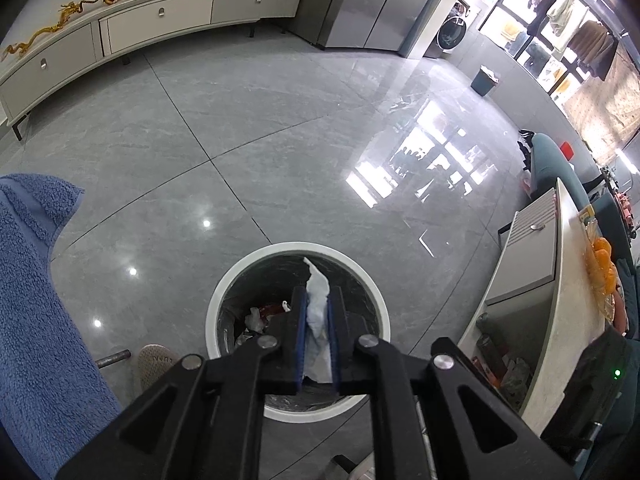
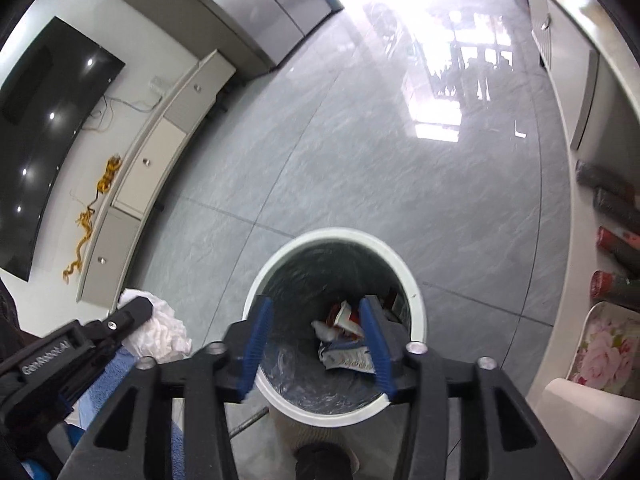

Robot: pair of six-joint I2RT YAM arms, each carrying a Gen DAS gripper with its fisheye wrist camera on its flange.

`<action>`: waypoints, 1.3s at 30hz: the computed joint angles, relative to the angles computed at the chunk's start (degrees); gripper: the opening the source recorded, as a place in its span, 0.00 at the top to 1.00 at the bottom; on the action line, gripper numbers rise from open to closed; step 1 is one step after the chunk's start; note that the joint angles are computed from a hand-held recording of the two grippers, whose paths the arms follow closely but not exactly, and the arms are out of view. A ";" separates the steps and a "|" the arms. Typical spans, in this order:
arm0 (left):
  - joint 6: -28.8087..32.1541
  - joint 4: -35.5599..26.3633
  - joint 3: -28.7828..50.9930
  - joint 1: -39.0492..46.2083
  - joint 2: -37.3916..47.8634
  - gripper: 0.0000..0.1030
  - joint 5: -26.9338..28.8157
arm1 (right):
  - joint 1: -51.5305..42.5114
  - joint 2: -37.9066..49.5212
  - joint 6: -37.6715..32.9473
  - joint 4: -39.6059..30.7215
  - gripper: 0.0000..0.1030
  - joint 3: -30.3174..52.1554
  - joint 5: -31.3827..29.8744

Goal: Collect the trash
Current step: 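Carry the tissue and carton over the grey bin and open both tools, then move both open tools back over the rug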

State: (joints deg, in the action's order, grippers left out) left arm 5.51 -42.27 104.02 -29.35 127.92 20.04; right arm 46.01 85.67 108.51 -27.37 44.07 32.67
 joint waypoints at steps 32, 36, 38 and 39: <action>5.58 -0.41 -24.05 19.14 -40.40 0.50 6.72 | 16.98 4.09 -5.16 -22.63 0.56 29.72 18.51; 9.56 -3.10 -26.27 28.16 -46.60 0.50 10.40 | 20.22 8.90 -10.45 -25.20 0.56 39.87 21.62; 13.11 -4.21 -27.94 33.59 -49.01 0.50 12.79 | 21.32 11.56 -13.52 -25.62 0.56 44.87 22.50; 14.92 -4.83 -28.68 36.34 -49.75 0.50 14.15 | 21.62 13.17 -15.54 -25.95 0.56 47.95 22.68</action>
